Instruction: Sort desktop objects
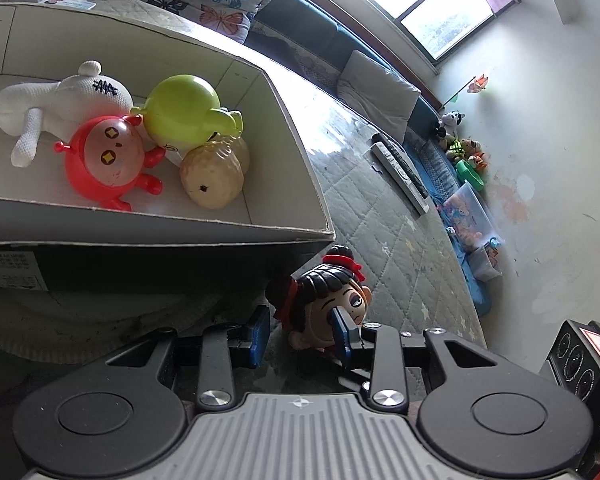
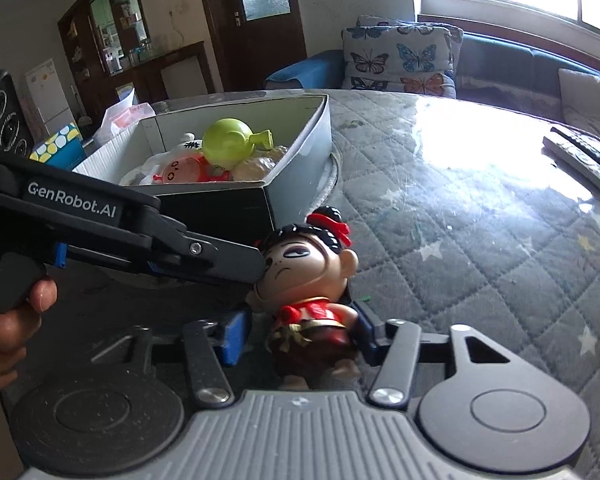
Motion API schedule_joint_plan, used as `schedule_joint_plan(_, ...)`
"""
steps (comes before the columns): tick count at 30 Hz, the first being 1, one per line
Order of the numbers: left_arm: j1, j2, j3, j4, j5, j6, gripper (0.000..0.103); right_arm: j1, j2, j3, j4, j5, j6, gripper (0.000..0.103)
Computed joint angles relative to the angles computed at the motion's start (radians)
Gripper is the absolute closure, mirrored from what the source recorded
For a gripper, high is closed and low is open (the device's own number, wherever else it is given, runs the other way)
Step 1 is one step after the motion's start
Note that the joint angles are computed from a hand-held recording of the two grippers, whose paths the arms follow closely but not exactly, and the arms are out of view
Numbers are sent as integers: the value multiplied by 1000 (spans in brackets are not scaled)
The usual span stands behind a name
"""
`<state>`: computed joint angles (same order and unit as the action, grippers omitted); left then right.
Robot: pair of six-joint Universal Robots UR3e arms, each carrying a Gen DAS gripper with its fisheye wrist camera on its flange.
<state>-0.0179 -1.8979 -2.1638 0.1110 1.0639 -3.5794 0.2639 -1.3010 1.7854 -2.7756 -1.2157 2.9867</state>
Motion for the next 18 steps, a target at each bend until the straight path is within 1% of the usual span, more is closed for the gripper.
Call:
schedule_joint_plan(9,30,34,-69,22,-46,3,66,-23,-93,114,-4,42,52,58)
schedule_joint_plan(12,35,35,-100,57,-61,-6,65,-31,-133,159,-7,64,67,59)
schedule_joint_plan(14,45,27,-123,87,-91,-5,65,-41,-151,180,6,95,76,60)
schedule_joint_plan(16,56,18,-137,108,-115,-20,65,-35,-164,199,-3,88,74,60)
schedule_joint_plan(18,60,17,-135,95,-119,-26,65,-35,-174,206,-3,86,79,59)
